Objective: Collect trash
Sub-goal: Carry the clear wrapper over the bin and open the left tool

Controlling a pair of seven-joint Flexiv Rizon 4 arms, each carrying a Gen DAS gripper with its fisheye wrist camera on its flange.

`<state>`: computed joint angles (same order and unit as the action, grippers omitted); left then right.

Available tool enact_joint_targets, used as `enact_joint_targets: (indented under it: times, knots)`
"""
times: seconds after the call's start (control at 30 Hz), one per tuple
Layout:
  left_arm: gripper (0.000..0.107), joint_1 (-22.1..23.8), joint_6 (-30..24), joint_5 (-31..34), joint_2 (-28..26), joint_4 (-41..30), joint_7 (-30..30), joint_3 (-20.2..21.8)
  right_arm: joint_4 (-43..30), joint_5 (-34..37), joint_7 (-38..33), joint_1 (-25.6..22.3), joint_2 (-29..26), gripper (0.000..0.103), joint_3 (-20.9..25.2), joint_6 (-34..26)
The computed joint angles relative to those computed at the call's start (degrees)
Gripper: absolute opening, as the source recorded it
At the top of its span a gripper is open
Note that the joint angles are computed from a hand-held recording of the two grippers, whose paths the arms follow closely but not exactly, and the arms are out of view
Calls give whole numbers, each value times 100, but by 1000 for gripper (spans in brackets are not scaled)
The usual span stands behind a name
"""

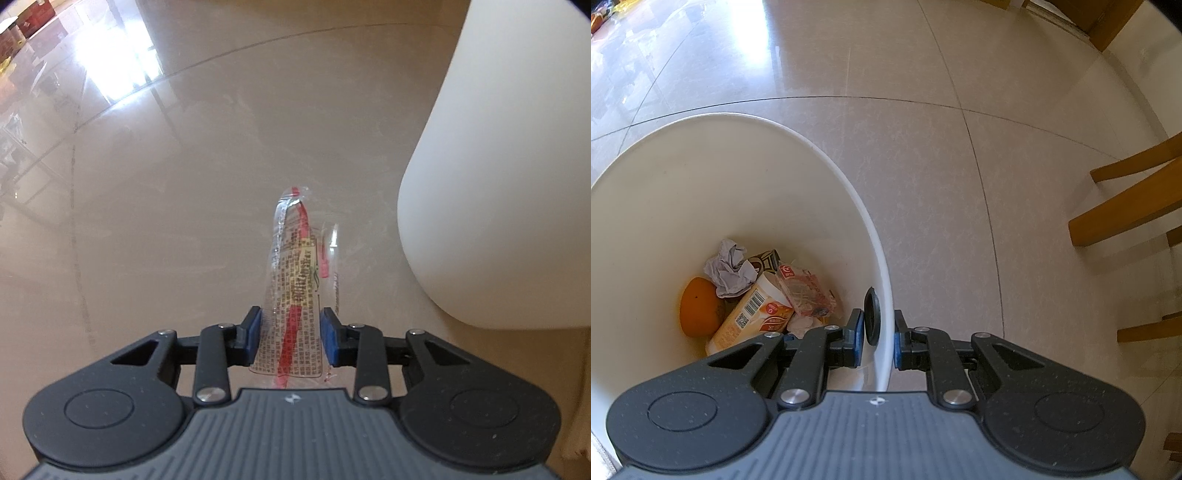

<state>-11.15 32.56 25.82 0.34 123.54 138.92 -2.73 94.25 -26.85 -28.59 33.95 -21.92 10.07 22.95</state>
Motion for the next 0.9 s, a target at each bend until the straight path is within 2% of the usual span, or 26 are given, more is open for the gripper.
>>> enact_joint_targets:
  times: [0.17,0.3,0.37,0.47,0.57,0.67,0.7,0.73,0.9]
  knots:
    - [33,-252,-958,-324,689,-304,202,-135,-18,22,64,6,-9,18,-1,-7]
    - [33,-440,-1896,-543,1143,-810,547,-208,-22,84,82,-20,-1,18,5,29]
    - [33,-576,-2398,-601,1201,-1155,540,-371,-31,116,97,-27,0,18,6,34]
    - [33,-622,-3050,-583,1240,-1749,958,-365,-45,146,112,-31,-2,18,7,26]
    - [33,-542,-3422,-385,1244,-2239,1517,-278,-60,183,153,-41,-2,18,3,25]
    - [35,-419,-3196,-90,1418,-2144,2150,-11,-53,183,161,-40,2,18,7,30]
    - [35,-389,-3101,-28,1409,-2111,2191,-23,-48,183,155,-43,9,18,9,31]
    - [35,-403,-2968,44,1496,-1958,2296,138,-42,188,159,-46,14,18,11,41]
    - [35,38,-2172,68,1093,-2074,2817,240,-14,292,173,-93,56,18,30,128]
